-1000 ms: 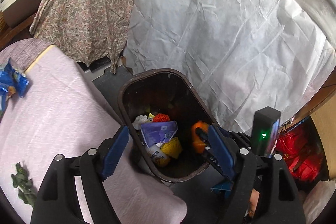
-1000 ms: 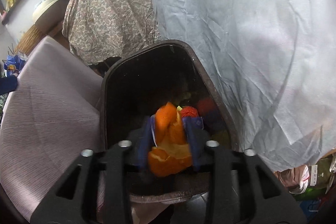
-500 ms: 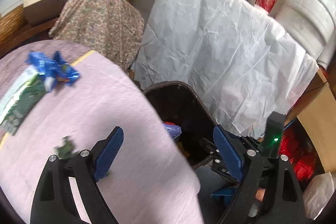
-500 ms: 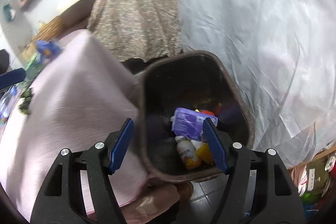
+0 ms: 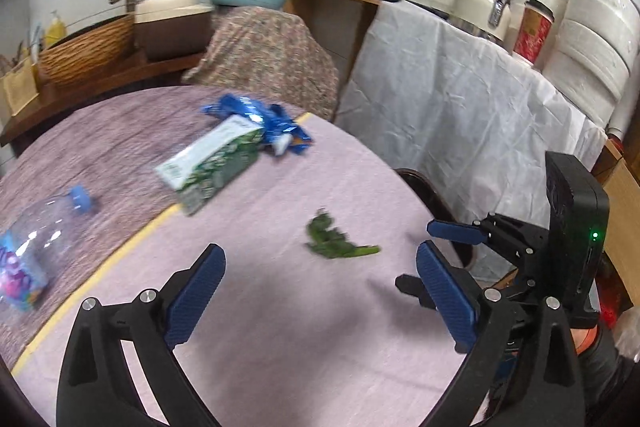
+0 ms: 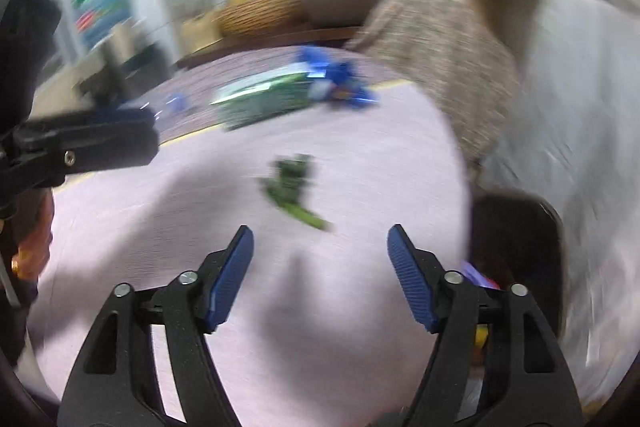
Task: Collect trash
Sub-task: 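Grasp the green vegetable leaves with right tool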
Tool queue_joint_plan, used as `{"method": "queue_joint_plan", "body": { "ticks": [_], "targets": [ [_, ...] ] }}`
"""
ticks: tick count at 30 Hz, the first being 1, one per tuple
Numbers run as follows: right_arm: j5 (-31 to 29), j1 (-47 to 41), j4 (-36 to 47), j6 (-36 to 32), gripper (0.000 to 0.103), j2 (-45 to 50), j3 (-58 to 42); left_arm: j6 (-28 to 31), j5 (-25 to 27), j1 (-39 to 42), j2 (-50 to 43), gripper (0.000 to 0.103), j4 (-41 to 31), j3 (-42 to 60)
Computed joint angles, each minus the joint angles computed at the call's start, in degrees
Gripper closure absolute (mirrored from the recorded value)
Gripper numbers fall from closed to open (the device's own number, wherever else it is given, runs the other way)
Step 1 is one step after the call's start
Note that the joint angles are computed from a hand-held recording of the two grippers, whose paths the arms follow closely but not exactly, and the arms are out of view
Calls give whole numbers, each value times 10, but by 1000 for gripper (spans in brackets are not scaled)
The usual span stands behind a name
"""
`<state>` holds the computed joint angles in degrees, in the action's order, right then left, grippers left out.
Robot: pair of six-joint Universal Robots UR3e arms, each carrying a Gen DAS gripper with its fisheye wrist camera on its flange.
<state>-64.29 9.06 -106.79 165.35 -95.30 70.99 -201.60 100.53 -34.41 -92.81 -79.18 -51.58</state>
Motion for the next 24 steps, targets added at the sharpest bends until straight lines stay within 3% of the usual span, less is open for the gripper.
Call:
{"method": "queue_joint_plan", "body": {
  "ticks": [11,16,19,24],
  "targets": [
    [-156,152,74,3,24,211,-239,27,-50,103,178,8,9,-175],
    [-158,160,93,6,25,257,-297,45,-74,139,215,8,2,-205],
    [-143,158,101,12,43,268,-314,56,-87,158,233,8,-4,-218],
    [-148,171,108,12,84,281,-339,83,-103,191,252,8,-20,-224]
  ]
}}
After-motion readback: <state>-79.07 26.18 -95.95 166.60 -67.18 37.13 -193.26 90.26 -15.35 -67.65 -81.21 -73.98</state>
